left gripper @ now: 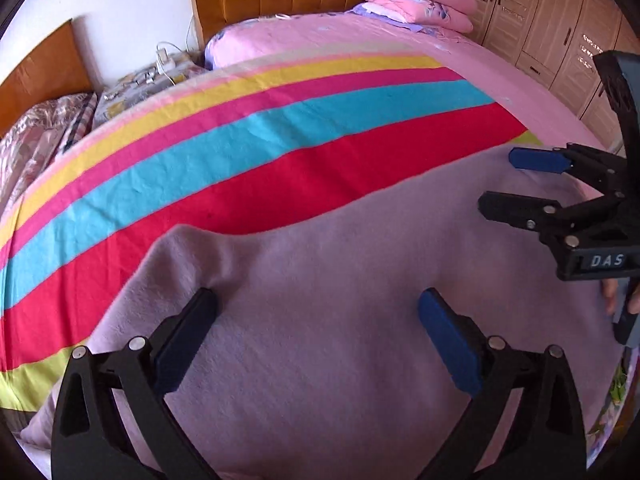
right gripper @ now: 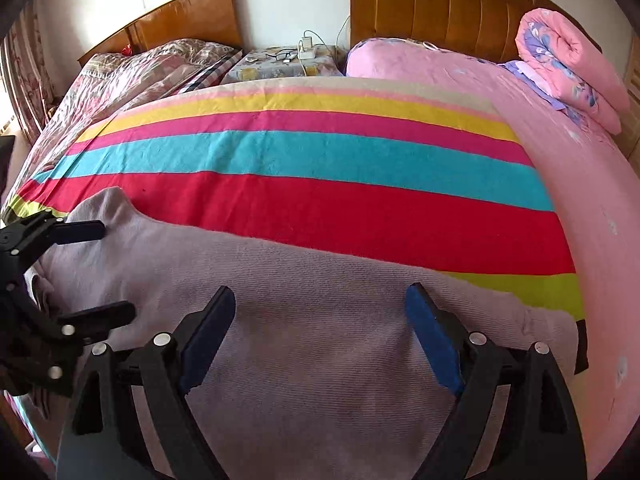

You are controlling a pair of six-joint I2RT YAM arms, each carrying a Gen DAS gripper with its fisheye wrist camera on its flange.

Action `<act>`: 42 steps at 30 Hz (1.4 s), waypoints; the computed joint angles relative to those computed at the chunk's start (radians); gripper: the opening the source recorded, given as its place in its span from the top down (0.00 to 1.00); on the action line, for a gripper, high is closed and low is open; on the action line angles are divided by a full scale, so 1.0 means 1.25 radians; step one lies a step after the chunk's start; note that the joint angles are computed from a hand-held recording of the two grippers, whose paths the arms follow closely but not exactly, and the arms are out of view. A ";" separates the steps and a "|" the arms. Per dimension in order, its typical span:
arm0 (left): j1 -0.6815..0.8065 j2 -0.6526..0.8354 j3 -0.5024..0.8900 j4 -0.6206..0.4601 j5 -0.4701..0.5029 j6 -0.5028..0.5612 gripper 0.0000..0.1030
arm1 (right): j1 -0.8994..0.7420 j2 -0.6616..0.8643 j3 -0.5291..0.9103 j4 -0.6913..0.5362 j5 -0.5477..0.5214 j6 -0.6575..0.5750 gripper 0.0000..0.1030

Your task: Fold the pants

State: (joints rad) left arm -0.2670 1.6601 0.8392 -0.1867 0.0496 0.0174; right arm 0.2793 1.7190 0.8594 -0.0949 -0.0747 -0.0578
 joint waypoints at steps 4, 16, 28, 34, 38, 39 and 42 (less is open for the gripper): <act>0.031 -0.004 -0.018 0.025 0.035 -0.018 0.02 | -0.066 -0.020 -0.049 0.085 0.009 0.108 0.20; 0.001 0.005 -0.022 0.040 -0.033 -0.028 0.01 | 0.023 -0.092 -0.160 0.081 0.078 -0.004 0.13; 0.017 -0.401 -0.204 -0.023 0.086 -0.126 0.01 | 0.149 -0.678 -0.441 -0.150 0.077 0.014 0.14; -0.280 -0.600 -0.387 -0.159 -0.146 -0.111 0.01 | 0.153 -0.818 -0.576 -0.177 0.041 0.059 0.14; -0.322 -0.639 -0.470 -0.111 -0.175 -0.156 0.01 | 0.083 -0.886 -0.587 -0.228 0.014 -0.008 0.14; -0.303 -0.650 -0.483 -0.099 -0.156 -0.150 0.01 | 0.054 -0.906 -0.588 -0.248 -0.003 -0.025 0.14; -0.316 -0.663 -0.492 -0.103 -0.168 -0.156 0.01 | -0.078 -0.941 -0.604 -0.269 -0.107 -0.094 0.13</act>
